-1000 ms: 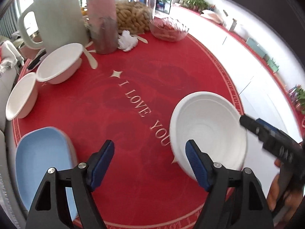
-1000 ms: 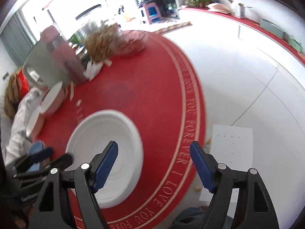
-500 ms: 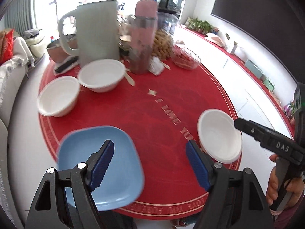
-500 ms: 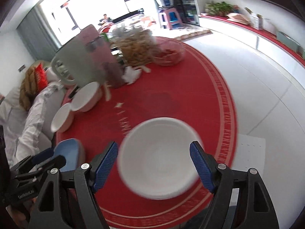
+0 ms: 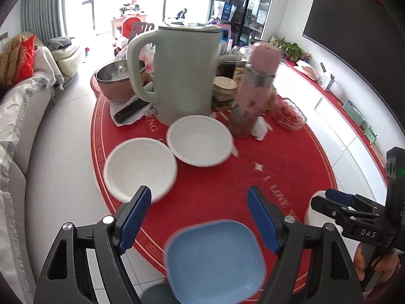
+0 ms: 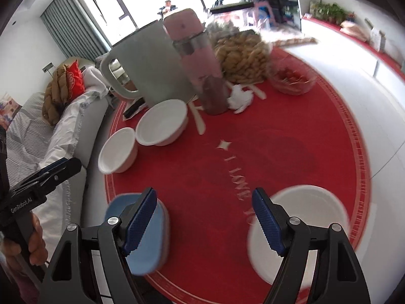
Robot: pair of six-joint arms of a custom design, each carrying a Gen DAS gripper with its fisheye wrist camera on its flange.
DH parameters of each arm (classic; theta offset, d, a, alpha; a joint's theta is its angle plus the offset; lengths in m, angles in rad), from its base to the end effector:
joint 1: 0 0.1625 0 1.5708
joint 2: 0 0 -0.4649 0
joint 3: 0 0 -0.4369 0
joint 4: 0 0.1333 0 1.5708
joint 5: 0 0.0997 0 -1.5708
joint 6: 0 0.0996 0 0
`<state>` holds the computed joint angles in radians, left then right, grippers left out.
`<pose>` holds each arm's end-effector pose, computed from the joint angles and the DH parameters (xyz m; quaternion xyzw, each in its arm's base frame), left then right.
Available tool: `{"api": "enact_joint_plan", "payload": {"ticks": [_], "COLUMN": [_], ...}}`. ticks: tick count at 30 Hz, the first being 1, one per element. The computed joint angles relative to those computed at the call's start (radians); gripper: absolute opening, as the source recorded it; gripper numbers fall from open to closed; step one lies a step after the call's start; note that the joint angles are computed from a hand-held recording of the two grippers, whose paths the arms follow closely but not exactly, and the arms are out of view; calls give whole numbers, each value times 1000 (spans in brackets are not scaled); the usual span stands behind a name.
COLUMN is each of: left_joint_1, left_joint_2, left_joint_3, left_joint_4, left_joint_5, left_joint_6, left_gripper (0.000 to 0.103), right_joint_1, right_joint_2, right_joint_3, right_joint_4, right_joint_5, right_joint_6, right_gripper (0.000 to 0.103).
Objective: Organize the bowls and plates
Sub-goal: 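Close the left gripper on a second white bowl rim while the right gripper grips it too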
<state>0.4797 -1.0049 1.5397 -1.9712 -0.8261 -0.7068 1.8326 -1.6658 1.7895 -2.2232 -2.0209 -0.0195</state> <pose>-0.5409 -0.5077 0.2463 0.2015 0.9076 -0.2452 0.2749 0.2217 -0.4798 0.5443 0.0742 -0.9398 0.2789 0.1830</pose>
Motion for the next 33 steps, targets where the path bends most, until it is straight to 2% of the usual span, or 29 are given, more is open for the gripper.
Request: {"api": "enact_joint_plan", "payload": {"ticks": [5, 9, 12, 18, 25, 26, 28, 30, 31, 32, 33], "left_joint_1": [77, 132, 164, 221, 258, 260, 263, 271, 276, 279, 282], "left_joint_2": [75, 160, 209, 298, 351, 355, 369, 382, 390, 395, 394], "left_joint_3": [-106, -186, -239, -354, -416, -420, -436, -457, -470, -477, -470], "left_joint_4": [67, 90, 108, 167, 202, 204, 223, 249, 265, 274, 252], "left_joint_5": [24, 73, 84, 73, 33, 30, 26, -3, -26, -39, -59], "left_joint_6": [55, 99, 114, 108, 95, 98, 94, 87, 84, 85, 96], "left_gripper": [81, 81, 81, 81, 81, 79, 68, 46, 40, 32, 31], "right_joint_1": [10, -2, -9, -43, -59, -61, -63, -63, -60, -55, -56], "right_joint_2": [113, 193, 251, 331, 380, 383, 388, 392, 392, 393, 391], "right_joint_3": [-60, -106, -139, -198, -222, -222, -221, -215, -213, -206, -204], "right_joint_4": [-10, -20, -39, -45, -52, -52, -56, -67, -65, -81, -80], "right_joint_5": [-44, -38, -58, -39, -26, -23, -24, -29, -34, -53, -47], "right_joint_6": [22, 54, 67, 119, 100, 101, 96, 86, 87, 79, 72], "right_gripper": [79, 79, 79, 79, 79, 79, 78, 77, 67, 64, 58]}}
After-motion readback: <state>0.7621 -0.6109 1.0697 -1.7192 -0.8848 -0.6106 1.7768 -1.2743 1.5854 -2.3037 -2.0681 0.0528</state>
